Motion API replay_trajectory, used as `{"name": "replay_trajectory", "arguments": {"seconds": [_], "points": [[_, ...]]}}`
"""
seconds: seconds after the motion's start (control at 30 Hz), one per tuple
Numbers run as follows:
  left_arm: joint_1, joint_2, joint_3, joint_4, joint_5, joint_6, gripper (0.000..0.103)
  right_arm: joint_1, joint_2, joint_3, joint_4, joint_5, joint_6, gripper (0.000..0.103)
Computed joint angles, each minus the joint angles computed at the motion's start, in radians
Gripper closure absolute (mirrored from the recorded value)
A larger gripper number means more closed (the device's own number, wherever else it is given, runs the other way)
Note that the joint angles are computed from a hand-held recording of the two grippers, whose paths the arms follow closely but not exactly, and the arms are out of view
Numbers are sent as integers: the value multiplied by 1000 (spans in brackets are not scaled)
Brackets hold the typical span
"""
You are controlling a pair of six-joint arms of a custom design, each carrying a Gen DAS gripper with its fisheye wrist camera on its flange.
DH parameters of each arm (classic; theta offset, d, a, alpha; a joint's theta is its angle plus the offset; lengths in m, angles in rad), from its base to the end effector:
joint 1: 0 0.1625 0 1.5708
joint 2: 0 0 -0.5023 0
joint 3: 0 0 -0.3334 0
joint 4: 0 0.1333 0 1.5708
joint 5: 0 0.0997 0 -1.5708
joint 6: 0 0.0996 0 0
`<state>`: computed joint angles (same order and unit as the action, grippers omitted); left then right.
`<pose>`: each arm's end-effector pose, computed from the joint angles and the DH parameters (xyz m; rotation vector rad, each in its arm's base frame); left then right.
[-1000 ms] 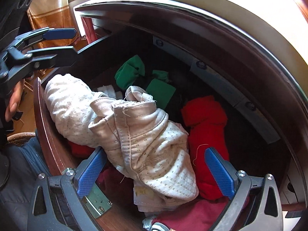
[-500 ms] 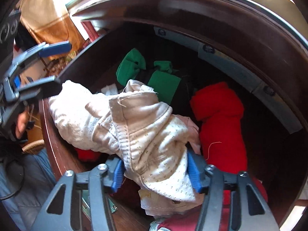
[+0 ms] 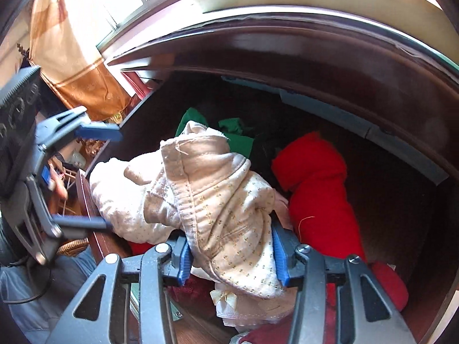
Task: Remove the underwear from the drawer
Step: 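Grasp the cream dotted garment with the right tool while the left grasps white cloth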
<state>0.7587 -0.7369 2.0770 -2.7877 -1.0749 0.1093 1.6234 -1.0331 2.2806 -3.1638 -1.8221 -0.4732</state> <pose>-0.2650 -0.5002 0.0763 1.2077 2.3408 -0.0770 0.1341 -0.4833 0.2208 0.6676 -2.7179 0.4037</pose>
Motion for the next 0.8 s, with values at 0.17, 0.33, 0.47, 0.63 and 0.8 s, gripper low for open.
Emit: {"name": "replay_trajectory", "arguments": {"seconds": [0.17,0.33,0.47,0.63,0.8], "points": [[28,13,-63,121,-47,-26,2,-5,-8,5,-6,22,5,55],[66,34,-107,205,-105,-48,3,-17,-25,15,0,39,4,55],[91,44,-121,216,-133,-79,12,-11,-12,1,10,29,10,55],[94,34,-85,151,-152,-66,30,-5,-6,-2,-1,22,19,55],[86,7,-21,44,-161,-53,48,4,2,19,-53,14,14,55]]}}
